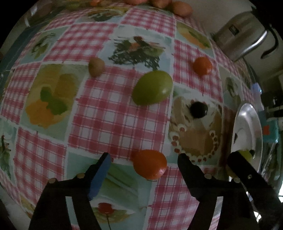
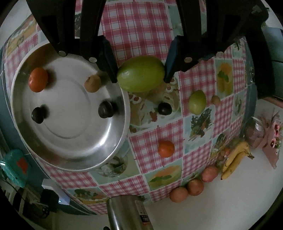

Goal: Organize fruits
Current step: 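Close left tool on the tangerine, then carry green fruit with right tool over the plate while left tool carries tangerine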

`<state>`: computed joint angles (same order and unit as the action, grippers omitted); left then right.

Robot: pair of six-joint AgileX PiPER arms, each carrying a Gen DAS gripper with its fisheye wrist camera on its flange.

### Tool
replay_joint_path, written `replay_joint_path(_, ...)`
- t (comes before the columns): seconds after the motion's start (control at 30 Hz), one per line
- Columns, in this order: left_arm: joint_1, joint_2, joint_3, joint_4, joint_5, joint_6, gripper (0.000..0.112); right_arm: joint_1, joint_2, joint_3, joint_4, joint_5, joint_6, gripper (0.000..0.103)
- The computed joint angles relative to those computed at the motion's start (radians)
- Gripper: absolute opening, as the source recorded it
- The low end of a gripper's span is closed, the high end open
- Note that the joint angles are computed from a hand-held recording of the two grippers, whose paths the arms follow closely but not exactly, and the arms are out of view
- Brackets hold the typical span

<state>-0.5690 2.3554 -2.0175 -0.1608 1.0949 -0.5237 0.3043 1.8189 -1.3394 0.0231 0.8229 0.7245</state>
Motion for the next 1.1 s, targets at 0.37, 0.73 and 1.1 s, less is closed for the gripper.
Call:
replay_joint_path(0.37, -0.045, 0.049, -0.099, 0.117, 0.078, -0.042, 0.059, -0.01, 0.0, 0.001, 0.026, -0.006, -0.023, 0.054)
replay_joint_path(0.73, -0.032, 0.035, -0.081, 0.062, 0.049, -0.012, 0.039, -0.017, 0.011, -0.01, 0.058, 0.002, -0.056, 0.054)
replay_joint_path(1.1, 0.008, -0.037, 0.024, -0.017, -0.037, 0.006, 0.039, -0.036, 0.006, -0.005, 0.086, -0.008, -0.083, 0.054)
